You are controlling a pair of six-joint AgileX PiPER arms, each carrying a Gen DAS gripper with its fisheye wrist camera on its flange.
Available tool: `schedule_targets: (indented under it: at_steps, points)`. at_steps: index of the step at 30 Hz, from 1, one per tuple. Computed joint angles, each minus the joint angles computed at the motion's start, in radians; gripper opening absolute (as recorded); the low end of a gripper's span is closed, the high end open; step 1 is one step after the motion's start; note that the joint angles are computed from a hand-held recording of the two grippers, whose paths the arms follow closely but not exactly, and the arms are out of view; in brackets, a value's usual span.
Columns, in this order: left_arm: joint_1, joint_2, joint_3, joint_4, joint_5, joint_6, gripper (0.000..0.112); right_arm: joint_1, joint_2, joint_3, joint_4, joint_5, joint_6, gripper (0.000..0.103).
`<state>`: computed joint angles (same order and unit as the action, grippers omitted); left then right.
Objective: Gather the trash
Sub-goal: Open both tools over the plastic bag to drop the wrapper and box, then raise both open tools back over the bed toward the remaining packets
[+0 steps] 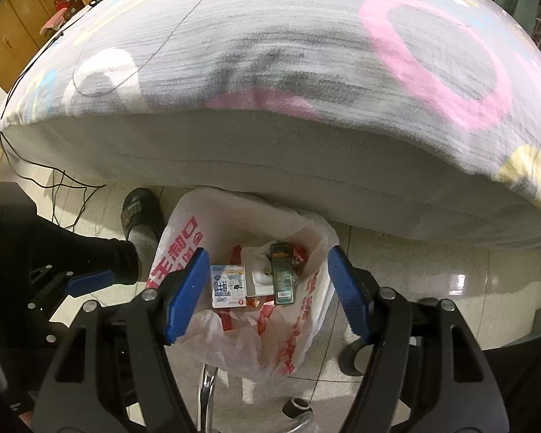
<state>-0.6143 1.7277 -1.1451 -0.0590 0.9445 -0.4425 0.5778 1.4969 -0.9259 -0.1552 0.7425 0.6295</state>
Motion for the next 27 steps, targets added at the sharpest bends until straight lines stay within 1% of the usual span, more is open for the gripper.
schedule_targets:
  at_steps: [12, 16, 18, 19, 22, 27]
  points:
    - [0.001, -0.012, 0.005, 0.014, 0.003, -0.011, 0.075, 0.001, -0.001, 0.004, 0.02, -0.005, -0.011, 0.068]
    - [-0.005, -0.035, 0.004, 0.031, 0.006, -0.023, 0.075, 0.006, -0.017, 0.011, 0.02, 0.0, -0.004, 0.068]
    - [-0.006, -0.051, 0.002, 0.035, 0.008, -0.028, 0.075, 0.004, -0.042, 0.015, 0.027, 0.007, -0.005, 0.068]
    - [-0.015, -0.061, -0.006, 0.053, 0.02, -0.042, 0.075, 0.003, -0.053, 0.017, 0.031, 0.009, -0.005, 0.068]
    - [-0.03, -0.096, -0.008, 0.093, 0.024, -0.074, 0.075, 0.001, -0.097, 0.025, 0.043, 0.023, -0.004, 0.068]
    - [-0.067, -0.131, -0.022, 0.188, 0.059, -0.151, 0.075, 0.018, -0.174, 0.024, 0.008, 0.066, 0.038, 0.068]
